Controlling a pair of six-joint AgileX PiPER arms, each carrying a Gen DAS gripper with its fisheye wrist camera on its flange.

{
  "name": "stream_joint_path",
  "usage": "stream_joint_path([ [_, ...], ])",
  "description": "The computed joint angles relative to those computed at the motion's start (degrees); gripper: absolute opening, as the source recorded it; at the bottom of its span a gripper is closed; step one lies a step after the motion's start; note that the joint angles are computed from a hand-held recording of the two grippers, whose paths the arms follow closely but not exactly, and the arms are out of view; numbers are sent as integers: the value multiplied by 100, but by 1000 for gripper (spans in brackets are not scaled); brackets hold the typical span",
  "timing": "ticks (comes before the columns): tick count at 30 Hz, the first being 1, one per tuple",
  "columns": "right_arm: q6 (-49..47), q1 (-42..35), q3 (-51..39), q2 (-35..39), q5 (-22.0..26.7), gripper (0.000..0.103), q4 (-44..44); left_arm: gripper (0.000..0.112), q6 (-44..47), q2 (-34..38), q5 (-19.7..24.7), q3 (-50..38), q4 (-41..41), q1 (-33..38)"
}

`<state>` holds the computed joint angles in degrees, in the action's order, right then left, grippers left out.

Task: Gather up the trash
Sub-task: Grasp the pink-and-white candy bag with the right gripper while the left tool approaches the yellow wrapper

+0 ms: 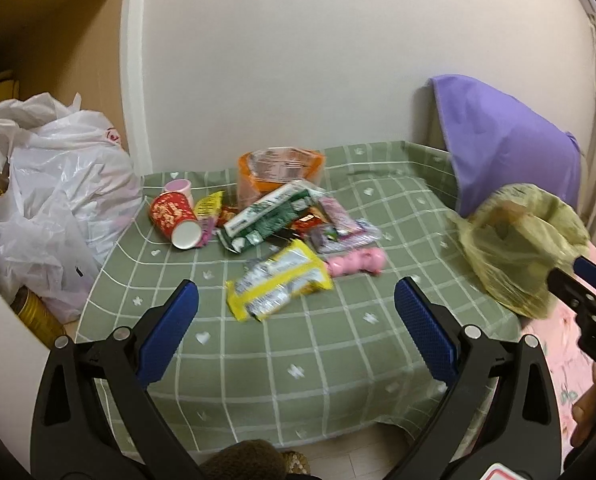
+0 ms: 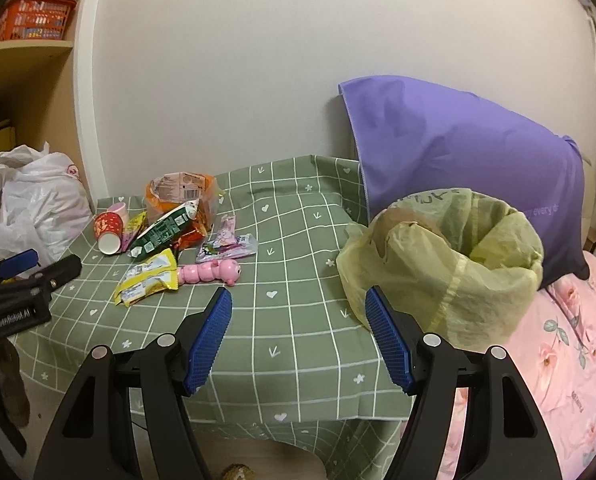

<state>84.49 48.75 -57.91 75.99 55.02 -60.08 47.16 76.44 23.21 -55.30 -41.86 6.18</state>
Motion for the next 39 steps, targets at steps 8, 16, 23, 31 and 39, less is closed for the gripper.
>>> stream_joint_path([
  [8,-800,-1178,-725,1010,-1213,66,448,94,-804,1945,107,-1908,476,295],
  [16,-2774,-1908,-2797,2786,-1593,66,1864,94,-809,3813,959,-4441,641,280],
  [23,-3985,-2088,-4111,3631,-1395,66,2794,94,-1983,4854,1404,-5912,1317,425],
  [31,-5717,-2145,-4214,4072,-1675,65,4703,94,-677,4688,2068,-5195,326,694],
  [39,-5404,-2547,-3637,3705,-2142,65,4338,94,851,4900,3682,-5353,256,412],
])
